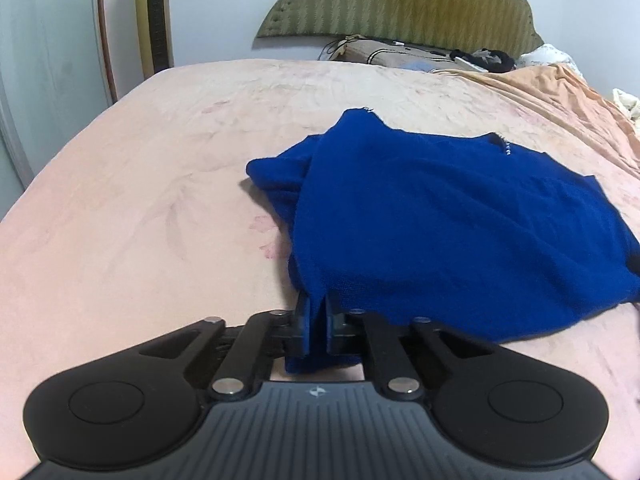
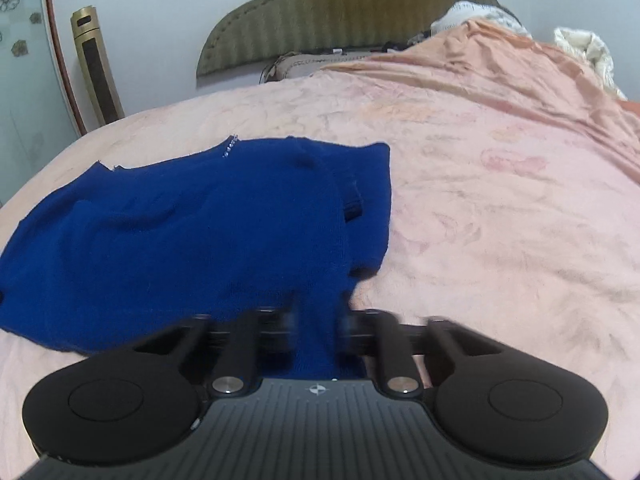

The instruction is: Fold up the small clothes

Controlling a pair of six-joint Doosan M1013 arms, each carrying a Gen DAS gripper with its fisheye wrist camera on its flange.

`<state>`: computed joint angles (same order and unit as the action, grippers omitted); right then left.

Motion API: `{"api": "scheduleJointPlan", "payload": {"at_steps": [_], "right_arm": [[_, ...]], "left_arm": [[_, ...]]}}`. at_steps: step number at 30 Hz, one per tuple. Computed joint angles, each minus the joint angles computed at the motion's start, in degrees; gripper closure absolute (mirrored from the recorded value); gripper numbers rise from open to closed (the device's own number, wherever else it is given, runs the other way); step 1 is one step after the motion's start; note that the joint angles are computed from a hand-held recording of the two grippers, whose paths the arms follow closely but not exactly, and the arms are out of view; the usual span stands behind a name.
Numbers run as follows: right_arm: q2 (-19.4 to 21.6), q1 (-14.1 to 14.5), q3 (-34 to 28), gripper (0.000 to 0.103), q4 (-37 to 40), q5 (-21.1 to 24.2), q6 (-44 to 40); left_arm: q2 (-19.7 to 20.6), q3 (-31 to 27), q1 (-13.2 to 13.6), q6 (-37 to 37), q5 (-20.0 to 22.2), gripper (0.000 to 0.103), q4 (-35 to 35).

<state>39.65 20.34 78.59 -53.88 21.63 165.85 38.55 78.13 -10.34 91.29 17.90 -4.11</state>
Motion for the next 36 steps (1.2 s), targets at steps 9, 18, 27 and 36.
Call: {"api": "scheduleJointPlan", "payload": {"at_steps": [9, 18, 27, 36], "right_arm": [[-1.29, 0.16, 0.38, 0.097, 4.99, 3.82, -8.68], [-1.27, 2.79, -0.57, 0.046, -15.3, 3.69, 4.0], [2.55, 3.94, -6.6, 0.045, 12.01, -3.36, -24.88], [4.68, 4.55, -9.61, 0.039, 21.58, 0.99, -34.86]], "left_arm": [[-0.93, 1.23, 0.38, 5.21, 1.76, 0.099, -2.03], [-1.65, 1.19, -0.2, -8.68, 0.48, 0.096, 11.0], [-0.53, -1.41, -1.38, -19.26, 3.27, 0.096, 20.72], [-0.63, -1.69, -1.83, -21.08, 2.08, 0.094, 22.57]]}}
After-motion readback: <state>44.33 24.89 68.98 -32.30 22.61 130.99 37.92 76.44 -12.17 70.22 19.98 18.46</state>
